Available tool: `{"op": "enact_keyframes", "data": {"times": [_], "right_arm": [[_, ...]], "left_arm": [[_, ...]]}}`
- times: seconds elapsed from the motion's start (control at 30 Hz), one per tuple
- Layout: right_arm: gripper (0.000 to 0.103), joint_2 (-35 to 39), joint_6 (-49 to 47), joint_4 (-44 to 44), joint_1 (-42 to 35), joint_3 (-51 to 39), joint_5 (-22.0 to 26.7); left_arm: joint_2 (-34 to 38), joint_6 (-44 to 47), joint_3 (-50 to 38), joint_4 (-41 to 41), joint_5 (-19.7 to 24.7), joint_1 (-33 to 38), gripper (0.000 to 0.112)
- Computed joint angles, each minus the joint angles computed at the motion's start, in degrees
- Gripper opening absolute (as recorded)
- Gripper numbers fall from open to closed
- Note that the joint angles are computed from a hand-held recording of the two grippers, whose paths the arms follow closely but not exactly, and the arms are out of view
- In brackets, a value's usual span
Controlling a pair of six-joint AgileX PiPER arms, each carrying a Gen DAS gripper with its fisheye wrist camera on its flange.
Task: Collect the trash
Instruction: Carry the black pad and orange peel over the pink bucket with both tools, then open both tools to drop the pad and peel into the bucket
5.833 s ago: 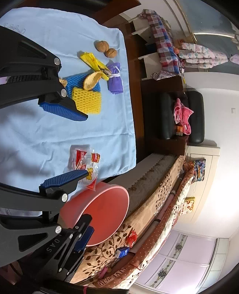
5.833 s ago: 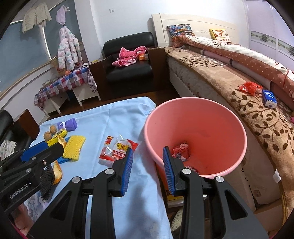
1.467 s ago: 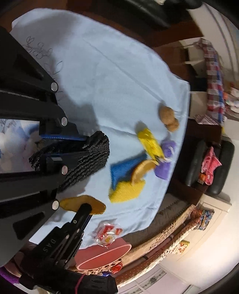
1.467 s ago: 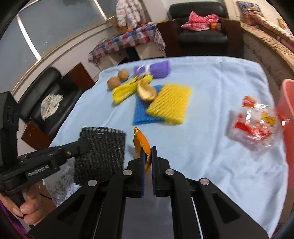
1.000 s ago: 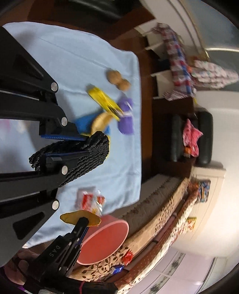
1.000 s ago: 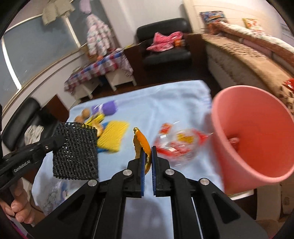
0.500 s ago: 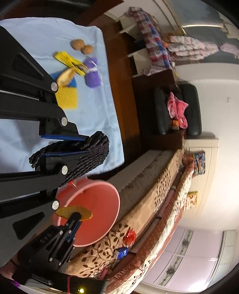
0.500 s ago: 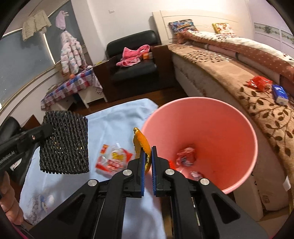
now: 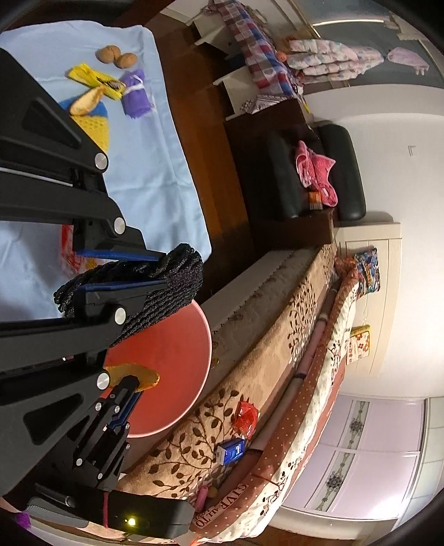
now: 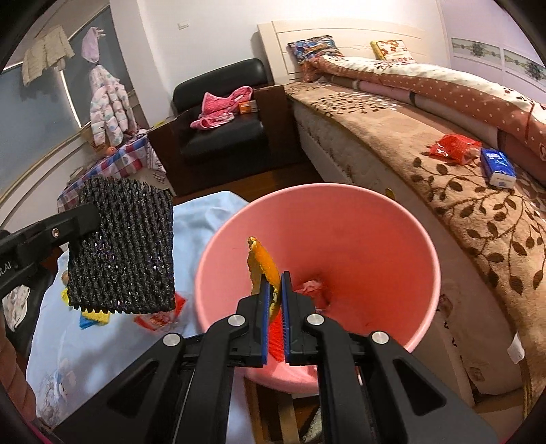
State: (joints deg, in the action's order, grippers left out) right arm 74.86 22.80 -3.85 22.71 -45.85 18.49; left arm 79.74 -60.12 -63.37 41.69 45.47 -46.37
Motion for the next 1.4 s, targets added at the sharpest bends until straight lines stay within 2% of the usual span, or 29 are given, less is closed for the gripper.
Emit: {"op": "enact_keyframes", "data": {"times": [0.43,0.9,1.4], "right_arm": [[0.007,3.5,-7.9,6.6,-5.1,-0.2,-1.5],[0.007,6.7,-16.1,13.5,-7.9,-0.8,-2.7],[0.007,7.7,-14.1,10.3,-7.8,-2.1,-2.4]], "left_arm": [[9.1,2.1,-6.8,-1.4,-3.1,0.9,0.010],[15.8,4.0,-11.1,-2.8,-4.2,2.1,0.010],[17.7,5.3,-12.8,-4.2,-4.5,2.7,0.010]]}}
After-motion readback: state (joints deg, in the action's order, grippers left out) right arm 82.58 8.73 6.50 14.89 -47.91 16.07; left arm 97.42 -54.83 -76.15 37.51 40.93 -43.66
